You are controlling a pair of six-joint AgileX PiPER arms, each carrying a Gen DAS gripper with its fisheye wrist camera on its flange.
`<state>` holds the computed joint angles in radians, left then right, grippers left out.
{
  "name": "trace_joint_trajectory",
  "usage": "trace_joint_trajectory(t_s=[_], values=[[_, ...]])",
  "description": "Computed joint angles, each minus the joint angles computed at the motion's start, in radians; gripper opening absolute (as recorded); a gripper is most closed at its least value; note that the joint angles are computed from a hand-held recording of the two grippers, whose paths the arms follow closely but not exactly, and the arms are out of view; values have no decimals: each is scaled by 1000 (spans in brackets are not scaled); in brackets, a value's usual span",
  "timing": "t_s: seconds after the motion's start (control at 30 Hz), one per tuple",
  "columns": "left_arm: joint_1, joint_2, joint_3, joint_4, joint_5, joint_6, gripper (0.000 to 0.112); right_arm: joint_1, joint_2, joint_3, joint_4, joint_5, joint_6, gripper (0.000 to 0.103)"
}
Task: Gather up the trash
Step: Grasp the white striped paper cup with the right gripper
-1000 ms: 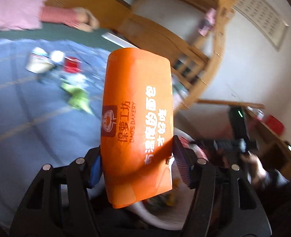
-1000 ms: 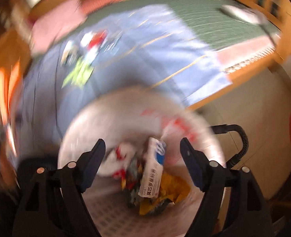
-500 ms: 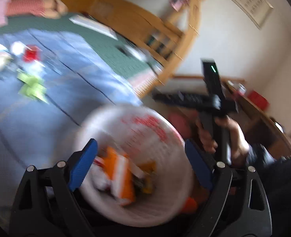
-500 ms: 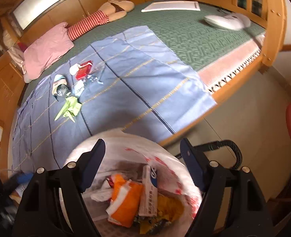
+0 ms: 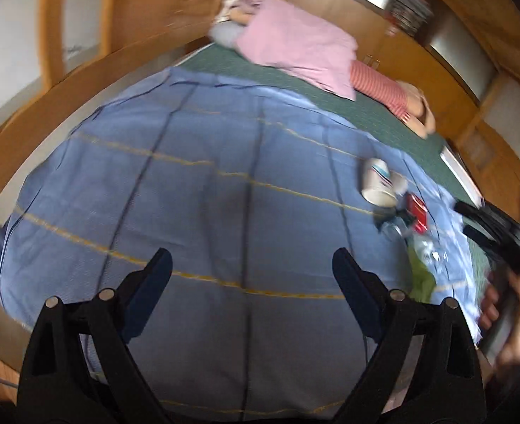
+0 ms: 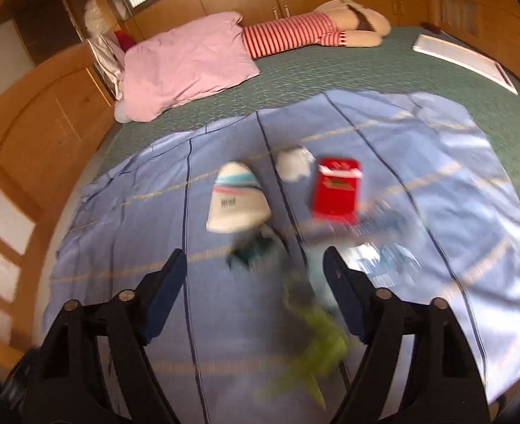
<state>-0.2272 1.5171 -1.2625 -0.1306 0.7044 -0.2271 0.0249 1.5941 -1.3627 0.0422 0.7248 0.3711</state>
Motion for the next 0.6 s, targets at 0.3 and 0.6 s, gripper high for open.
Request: trace_joint_trajectory(t_s=[0.3, 0.6], values=[[106, 88, -88, -67, 137, 46, 93, 36, 745, -876, -139, 336, 147, 93], [131, 111, -89, -71, 148, 2, 93, 90, 638, -615, 197, 172, -122, 31]])
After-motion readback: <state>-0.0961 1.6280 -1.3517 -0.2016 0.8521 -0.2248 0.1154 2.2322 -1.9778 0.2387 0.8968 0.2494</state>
